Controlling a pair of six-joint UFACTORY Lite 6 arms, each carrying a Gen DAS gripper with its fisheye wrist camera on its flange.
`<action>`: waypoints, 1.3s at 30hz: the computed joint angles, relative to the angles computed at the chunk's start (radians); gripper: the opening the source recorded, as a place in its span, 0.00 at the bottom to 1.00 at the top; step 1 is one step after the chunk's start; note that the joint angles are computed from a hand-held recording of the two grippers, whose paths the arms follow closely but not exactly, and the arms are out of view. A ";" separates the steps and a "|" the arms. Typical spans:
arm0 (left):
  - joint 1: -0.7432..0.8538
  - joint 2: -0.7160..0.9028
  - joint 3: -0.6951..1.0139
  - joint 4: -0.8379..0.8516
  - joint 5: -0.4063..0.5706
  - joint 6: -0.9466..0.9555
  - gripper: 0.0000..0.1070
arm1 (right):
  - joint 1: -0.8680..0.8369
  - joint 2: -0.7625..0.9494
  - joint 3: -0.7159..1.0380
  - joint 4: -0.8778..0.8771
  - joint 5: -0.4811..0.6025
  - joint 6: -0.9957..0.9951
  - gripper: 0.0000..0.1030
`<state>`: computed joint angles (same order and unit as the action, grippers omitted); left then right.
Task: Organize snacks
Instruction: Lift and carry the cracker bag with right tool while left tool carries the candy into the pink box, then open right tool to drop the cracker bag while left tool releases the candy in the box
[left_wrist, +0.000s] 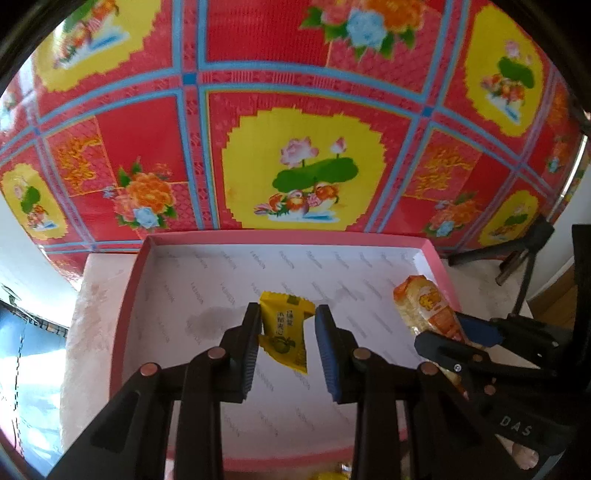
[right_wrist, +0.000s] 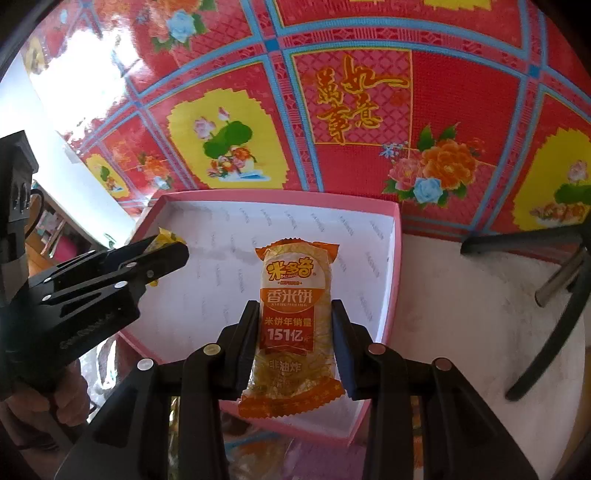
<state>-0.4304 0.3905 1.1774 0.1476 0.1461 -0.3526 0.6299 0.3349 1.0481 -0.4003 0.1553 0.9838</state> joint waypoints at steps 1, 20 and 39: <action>0.005 0.027 0.025 -0.053 0.005 0.051 0.29 | -0.003 0.010 0.009 0.003 0.001 -0.007 0.37; 0.002 0.187 0.175 -0.024 0.065 0.008 0.29 | -0.001 0.144 0.192 0.182 0.113 -0.209 0.37; -0.076 0.291 0.251 0.172 0.067 -0.252 0.38 | -0.016 0.220 0.221 0.176 0.056 -0.208 0.37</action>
